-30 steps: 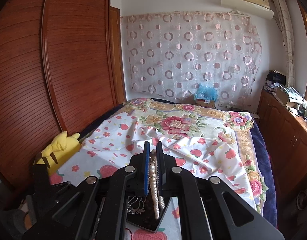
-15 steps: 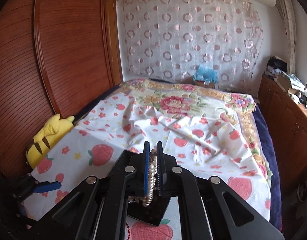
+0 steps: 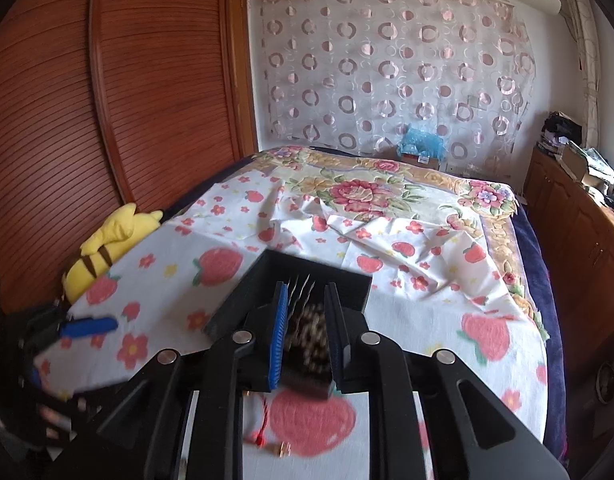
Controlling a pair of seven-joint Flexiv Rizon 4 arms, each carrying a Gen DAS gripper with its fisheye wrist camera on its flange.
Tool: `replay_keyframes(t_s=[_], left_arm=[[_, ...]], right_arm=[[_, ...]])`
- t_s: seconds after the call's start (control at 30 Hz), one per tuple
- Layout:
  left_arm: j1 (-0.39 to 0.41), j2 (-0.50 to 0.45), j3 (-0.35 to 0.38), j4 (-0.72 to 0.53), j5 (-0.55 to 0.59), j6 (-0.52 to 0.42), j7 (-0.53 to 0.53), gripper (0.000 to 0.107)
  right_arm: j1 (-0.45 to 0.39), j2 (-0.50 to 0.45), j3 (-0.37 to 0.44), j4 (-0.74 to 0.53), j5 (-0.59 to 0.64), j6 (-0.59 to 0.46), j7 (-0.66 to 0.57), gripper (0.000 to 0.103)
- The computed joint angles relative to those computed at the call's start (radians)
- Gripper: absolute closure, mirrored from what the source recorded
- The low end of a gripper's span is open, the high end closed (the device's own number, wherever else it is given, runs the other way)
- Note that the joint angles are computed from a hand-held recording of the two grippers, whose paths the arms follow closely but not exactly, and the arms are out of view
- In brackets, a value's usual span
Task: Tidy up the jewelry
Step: 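Withdraw both tools from the box back over the remaining jewelry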
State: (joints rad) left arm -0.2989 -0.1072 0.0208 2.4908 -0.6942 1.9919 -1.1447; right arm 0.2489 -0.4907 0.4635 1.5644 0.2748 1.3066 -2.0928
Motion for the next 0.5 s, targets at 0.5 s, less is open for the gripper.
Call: replay_keyframes(t_s=[0.5], left_arm=[[0.0,0.048,-0.031,0.099,-0.008,0.001,-0.066,0.035]], right_arm=[[-0.139,0.146,0.099,0.305,0.275,0.074,-0.238,0.071]])
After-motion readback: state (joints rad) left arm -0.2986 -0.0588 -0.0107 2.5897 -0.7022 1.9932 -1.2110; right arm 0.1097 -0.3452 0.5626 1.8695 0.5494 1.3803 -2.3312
